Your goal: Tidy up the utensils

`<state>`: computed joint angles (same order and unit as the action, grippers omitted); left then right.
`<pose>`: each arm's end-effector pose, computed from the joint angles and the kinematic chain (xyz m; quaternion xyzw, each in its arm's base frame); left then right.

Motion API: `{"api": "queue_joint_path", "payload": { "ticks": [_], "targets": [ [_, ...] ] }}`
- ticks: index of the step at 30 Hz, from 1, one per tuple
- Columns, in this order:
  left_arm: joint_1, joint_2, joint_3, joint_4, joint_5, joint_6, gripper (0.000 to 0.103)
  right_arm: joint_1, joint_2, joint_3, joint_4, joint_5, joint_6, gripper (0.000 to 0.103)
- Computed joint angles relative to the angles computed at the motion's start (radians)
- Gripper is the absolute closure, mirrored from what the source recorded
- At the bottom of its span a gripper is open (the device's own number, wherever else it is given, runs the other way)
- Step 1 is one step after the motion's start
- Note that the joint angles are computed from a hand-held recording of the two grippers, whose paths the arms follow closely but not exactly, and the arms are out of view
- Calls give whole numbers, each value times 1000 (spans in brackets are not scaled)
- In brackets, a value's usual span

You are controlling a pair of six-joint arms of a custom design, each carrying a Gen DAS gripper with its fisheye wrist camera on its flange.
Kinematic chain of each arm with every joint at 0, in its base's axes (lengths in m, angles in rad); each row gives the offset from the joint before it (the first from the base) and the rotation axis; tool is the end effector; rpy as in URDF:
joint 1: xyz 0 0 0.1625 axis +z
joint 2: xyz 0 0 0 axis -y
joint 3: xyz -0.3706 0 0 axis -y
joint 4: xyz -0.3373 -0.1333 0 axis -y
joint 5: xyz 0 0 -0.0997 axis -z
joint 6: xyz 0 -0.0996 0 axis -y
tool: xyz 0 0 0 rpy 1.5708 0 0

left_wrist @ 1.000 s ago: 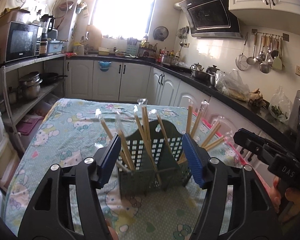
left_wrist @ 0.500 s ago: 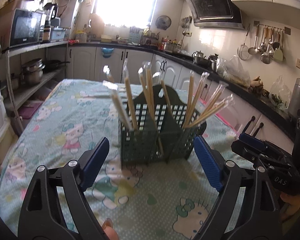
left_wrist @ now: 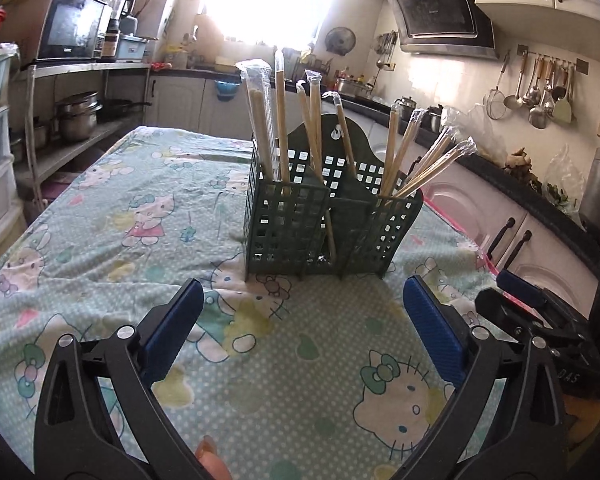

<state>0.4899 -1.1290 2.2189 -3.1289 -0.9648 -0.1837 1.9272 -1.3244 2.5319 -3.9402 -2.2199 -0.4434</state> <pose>-0.2992 -0.3749 0.1704 0.3403 0.8666 -0.3501 0.1033 0.1811 -0.2769 0.2666 0.1473 -0.7979 0.5081 0.2889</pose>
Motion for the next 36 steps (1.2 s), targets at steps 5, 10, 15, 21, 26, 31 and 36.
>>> {"api": "queue_joint_path", "payload": {
  "ticks": [5,10,15,21,26,31,36],
  "targets": [
    [-10,9,20,-53,39,5,11,17,79,18,-200,-19,-84,8],
    [-21,17,30,-76,75,13,11,32,140,24,-345,-11,-157,7],
    [-35,36,45,-119,111,30,11,24,165,29,-395,-10,-167,7],
    [-43,49,55,-142,117,43,11,18,158,28,-380,-16,-139,7],
    [-44,52,54,-144,120,45,11,17,159,27,-372,-19,-129,7],
    [-46,59,56,-163,125,52,11,16,160,26,-370,-21,-124,7],
    [-45,59,57,-162,123,51,11,15,167,27,-378,-24,-122,7]
  ]
}}
